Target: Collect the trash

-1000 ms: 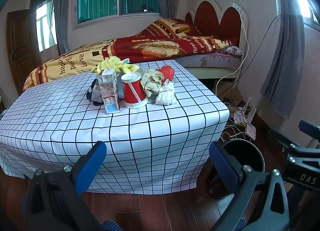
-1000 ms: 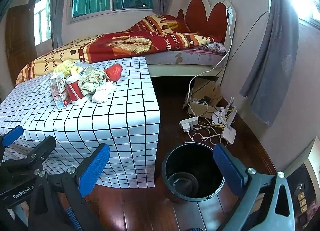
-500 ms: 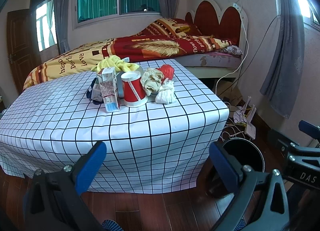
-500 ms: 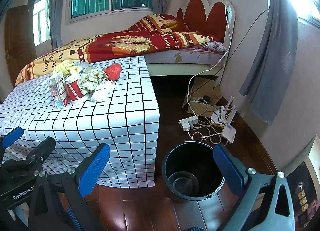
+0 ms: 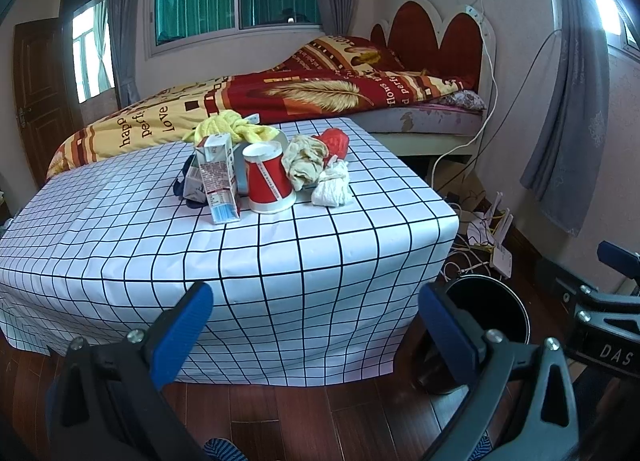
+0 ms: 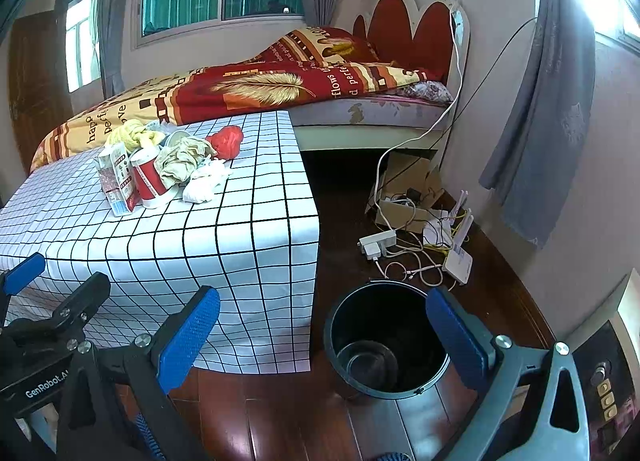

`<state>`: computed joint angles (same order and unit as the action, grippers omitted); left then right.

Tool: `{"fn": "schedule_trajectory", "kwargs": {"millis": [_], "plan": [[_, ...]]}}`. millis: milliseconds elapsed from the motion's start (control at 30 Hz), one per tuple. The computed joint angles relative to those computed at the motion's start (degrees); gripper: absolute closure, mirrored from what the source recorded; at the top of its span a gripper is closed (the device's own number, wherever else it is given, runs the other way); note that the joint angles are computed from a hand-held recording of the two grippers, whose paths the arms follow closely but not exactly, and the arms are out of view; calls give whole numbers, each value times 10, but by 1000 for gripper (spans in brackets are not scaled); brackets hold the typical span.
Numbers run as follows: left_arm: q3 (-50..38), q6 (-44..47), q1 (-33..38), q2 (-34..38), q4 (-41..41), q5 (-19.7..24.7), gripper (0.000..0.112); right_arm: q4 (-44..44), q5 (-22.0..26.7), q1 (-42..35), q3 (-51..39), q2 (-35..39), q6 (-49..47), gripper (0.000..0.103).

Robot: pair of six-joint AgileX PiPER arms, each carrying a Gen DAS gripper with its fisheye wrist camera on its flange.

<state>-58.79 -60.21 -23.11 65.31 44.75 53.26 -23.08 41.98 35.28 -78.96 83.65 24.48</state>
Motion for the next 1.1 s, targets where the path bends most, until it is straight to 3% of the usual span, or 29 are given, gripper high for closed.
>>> {"fn": "schedule_trajectory", "kwargs": {"millis": [467,600,900,1100], "plan": [[1,4,6,0,-4,-3,9,-1,-1,5,0,3,2,0],[-1,12,20,4,-1,-7,9,44,-14,-7,-2,7,-43,0],[-14,102,161,24,-56,-78,9,182,-46,-44,-79,69,-190,0],[-35,170,267,68,-106,-144,14,237,-21,-32,-201,182,-251,0]]}}
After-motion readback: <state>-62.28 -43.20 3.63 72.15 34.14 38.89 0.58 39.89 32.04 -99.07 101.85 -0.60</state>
